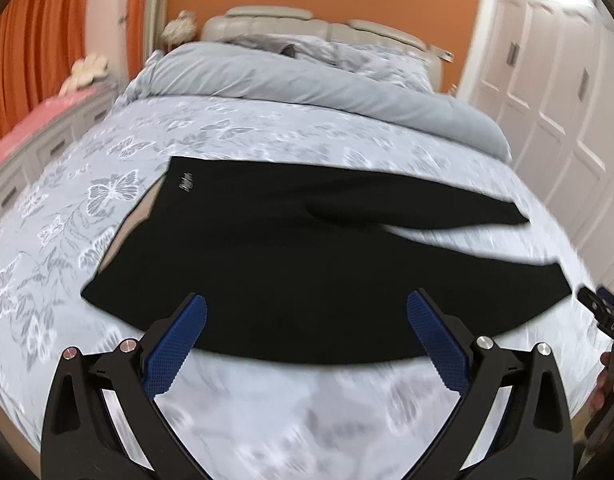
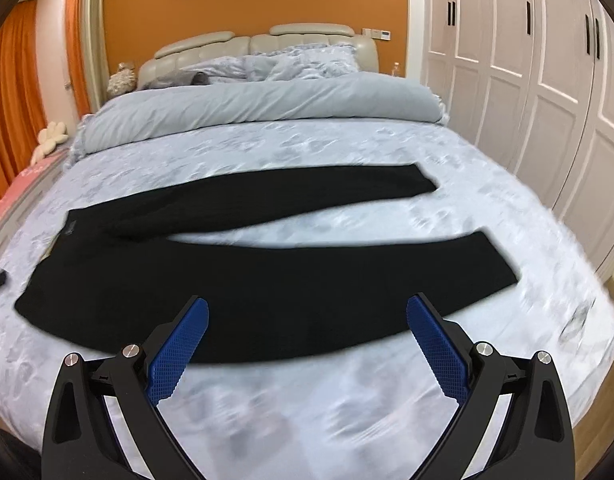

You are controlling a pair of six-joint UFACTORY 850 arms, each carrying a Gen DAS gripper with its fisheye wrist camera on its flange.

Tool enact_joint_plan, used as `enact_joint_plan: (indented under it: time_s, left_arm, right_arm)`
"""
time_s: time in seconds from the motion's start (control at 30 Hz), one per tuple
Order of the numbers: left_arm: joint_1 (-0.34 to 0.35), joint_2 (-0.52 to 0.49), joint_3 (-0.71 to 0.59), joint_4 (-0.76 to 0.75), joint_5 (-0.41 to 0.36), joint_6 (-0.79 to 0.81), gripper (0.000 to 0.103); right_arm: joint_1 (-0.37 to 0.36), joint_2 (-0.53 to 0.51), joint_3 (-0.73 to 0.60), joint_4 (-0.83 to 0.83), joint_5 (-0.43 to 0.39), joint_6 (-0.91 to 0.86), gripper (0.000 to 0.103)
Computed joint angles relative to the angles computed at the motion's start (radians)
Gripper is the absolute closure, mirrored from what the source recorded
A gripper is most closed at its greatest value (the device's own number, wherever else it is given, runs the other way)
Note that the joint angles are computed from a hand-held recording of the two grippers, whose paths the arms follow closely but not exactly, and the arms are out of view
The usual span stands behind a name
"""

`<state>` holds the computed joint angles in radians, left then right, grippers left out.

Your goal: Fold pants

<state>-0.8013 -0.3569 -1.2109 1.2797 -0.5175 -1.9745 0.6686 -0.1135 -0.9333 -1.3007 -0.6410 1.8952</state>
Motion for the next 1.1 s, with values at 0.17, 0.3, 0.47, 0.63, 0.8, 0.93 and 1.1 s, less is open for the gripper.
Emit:
enact_joint_plan:
  time_s: [0.17,0.3,0.47,0.63,0.8,0.93,1.1]
  left_arm:
    - [0.192,-0.112,-0.163,-0.299,0.029,0.321,0.005]
    - [0.335,-0.287,-0.377,-0.600,0.013,0.581,0.005]
    - [0.439,-0.514,-0.652,-0.827,-0.033,0.740,0.005]
    - [0.483,-0.744,-0.962,-0.955,-0.172,0.843,0.005]
    - [0.456,-0.953,-1.314,-0.823,-0.387,0.915,0.005]
    - [0.452,-0.998,-1.407,-0.797,-0.441,0.943,0.043]
    - [0.449,-0.844,-1.190,-0.769,-0.334,0.860,0.092]
  right_arm:
    - [-0.232,-0.128,-0.143,0.134,0.042,-0.318,0.005]
    - [-0.419,-0.302,-0.331,0.354,0.169,-0.545,0.005]
    - [-0.539,-0.537,-0.599,0.570,0.189,-0.688,0.005]
    - [-0.595,-0.733,-0.852,0.649,0.123,-0.763,0.005]
    - [-0.624,-0.868,-1.022,0.782,0.118,-0.891,0.005]
    - [-0.610,-0.886,-1.023,0.738,0.180,-0.889,0.042]
    - [-0.612,-0.713,-0.811,0.594,0.389,-0.685,0.093]
